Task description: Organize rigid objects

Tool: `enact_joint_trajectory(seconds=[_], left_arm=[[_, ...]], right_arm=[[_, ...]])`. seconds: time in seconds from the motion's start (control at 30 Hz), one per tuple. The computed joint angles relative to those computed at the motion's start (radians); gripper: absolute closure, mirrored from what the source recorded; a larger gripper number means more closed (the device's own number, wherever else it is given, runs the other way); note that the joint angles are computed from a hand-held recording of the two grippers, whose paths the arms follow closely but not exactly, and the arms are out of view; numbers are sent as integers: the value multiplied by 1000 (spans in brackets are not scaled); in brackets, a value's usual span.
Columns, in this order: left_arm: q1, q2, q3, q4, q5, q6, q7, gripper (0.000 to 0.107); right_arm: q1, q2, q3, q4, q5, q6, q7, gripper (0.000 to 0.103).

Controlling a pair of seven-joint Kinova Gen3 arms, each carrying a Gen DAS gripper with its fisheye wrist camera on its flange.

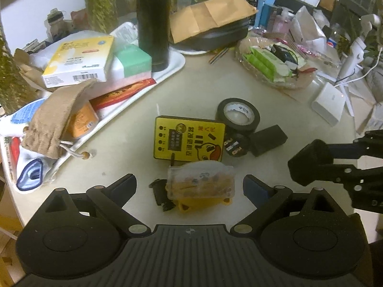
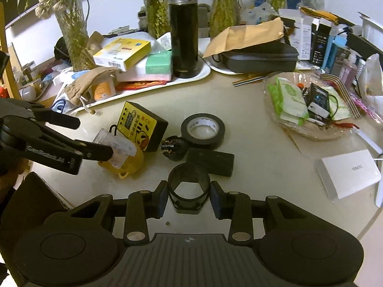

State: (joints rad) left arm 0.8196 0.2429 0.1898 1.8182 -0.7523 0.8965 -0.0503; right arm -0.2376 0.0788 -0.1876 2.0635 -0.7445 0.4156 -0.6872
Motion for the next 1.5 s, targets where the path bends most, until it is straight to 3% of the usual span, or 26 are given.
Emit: enact_joint_trajectory(seconds=[0.23, 0.37, 0.5, 0.57, 1.07, 1.5], left_arm=[[-10, 52, -9, -58, 57, 29, -75, 10], [-20, 53, -24, -56, 89, 4, -93, 13], [-41, 46, -29, -45, 137, -26, -118, 40], [-49, 30, -33, -22, 152, -63, -109, 40], [-4, -24, -18, 36, 0, -68, 66, 40], [17, -67, 46, 61, -85, -36, 118, 41]], right_arm=[[24, -12, 13, 16, -65, 13, 64, 63], [28, -17, 23, 23, -86, 16, 83, 63], [29, -20, 29, 26, -109, 18, 99, 63], [27, -22, 31, 28, -111, 16, 100, 63], [14, -33, 35, 38, -137, 2, 78, 63], [-7, -97, 81, 95, -309, 21, 210, 63]])
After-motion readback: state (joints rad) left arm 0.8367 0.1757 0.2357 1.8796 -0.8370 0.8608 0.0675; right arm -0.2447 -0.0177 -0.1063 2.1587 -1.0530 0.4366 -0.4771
